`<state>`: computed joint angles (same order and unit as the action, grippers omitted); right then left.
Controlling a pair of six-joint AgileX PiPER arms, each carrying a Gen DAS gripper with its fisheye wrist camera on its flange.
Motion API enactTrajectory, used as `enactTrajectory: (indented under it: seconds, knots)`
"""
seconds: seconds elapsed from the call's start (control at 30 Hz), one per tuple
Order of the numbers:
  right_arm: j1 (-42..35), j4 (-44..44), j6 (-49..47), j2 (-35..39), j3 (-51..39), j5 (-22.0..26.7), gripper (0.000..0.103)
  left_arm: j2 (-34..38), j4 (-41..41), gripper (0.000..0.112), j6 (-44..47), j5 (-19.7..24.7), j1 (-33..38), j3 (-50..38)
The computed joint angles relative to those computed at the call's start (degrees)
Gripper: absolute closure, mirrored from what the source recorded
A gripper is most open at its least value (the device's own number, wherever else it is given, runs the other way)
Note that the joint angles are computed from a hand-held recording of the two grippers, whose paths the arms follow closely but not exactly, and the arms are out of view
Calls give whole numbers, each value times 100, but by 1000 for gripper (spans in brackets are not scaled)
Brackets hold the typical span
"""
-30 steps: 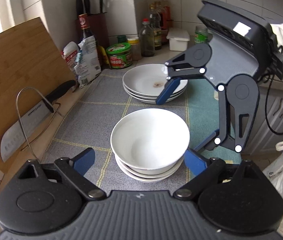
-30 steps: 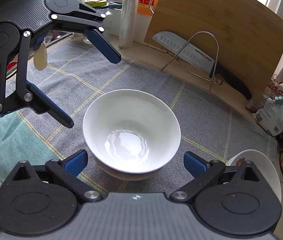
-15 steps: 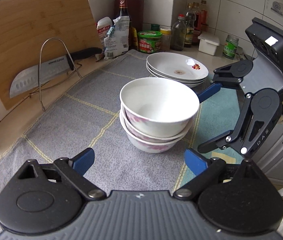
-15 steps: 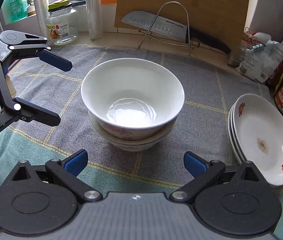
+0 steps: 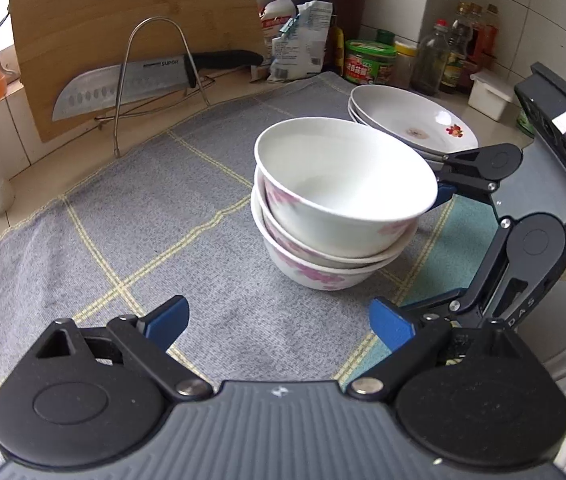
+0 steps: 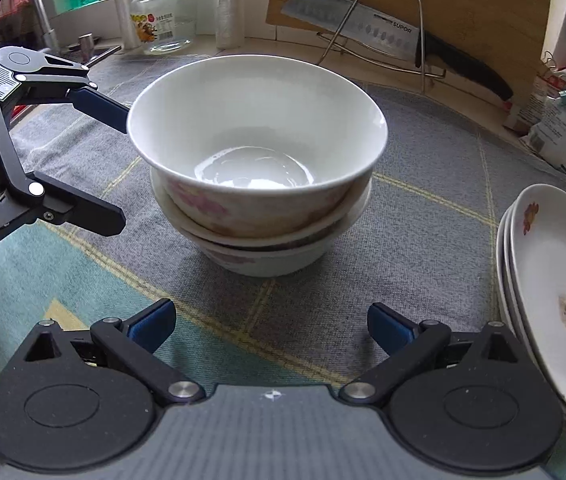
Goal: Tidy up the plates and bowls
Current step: 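Grip the stacked bowls' rim with the left tool while the right tool grips the opposite rim, then lift and carry the bowl stack with both tools over the plate stack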
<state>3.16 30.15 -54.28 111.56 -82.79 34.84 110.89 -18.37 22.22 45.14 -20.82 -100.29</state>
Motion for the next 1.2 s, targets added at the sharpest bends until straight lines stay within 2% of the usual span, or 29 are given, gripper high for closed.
enactTrajectory:
  seconds: [0.17, 0.37, 0.6, 0.77, 0.87, 0.93, 1.0, 1.13, 1.2]
  knots:
    - [-323, 675, -1267, 258, -234, 302, 0, -6, 976, 16, -1357, -67, -440, 12]
    - [-443, 1034, -1907, 337, -306, 489, 0, 44, 1505, 16, -1569, 38, -671, -105]
    - [-501, 1218, -2222, 366, -300, 532, 0, 513, 743, 16, -250, 149, -447, -654]
    - [-349, 479, -1470, 538, -826, 809, 0, 1003, -34, 18, 1054, 690, -174, -1395]
    - [-336, 448, -1549, 633, -1051, 971, 2, 1278, -300, 20, 1654, 1092, -30, -1866]
    - [-313, 410, -1571, 710, -1251, 1065, 7, 1514, -427, 24, 1998, 1452, 63, -2297]
    - [-296, 361, -1595, 788, -1475, 1212, 15, 1746, -472, 27, 2205, 1785, 112, -2745]
    - [-284, 256, -1800, 925, -1859, 1477, 18, 2154, -578, 28, 2442, 2337, 155, -3561]
    - [-303, 245, -1929, 1030, -2072, 1669, 19, 2261, -568, 28, 2514, 2451, 134, -3789]
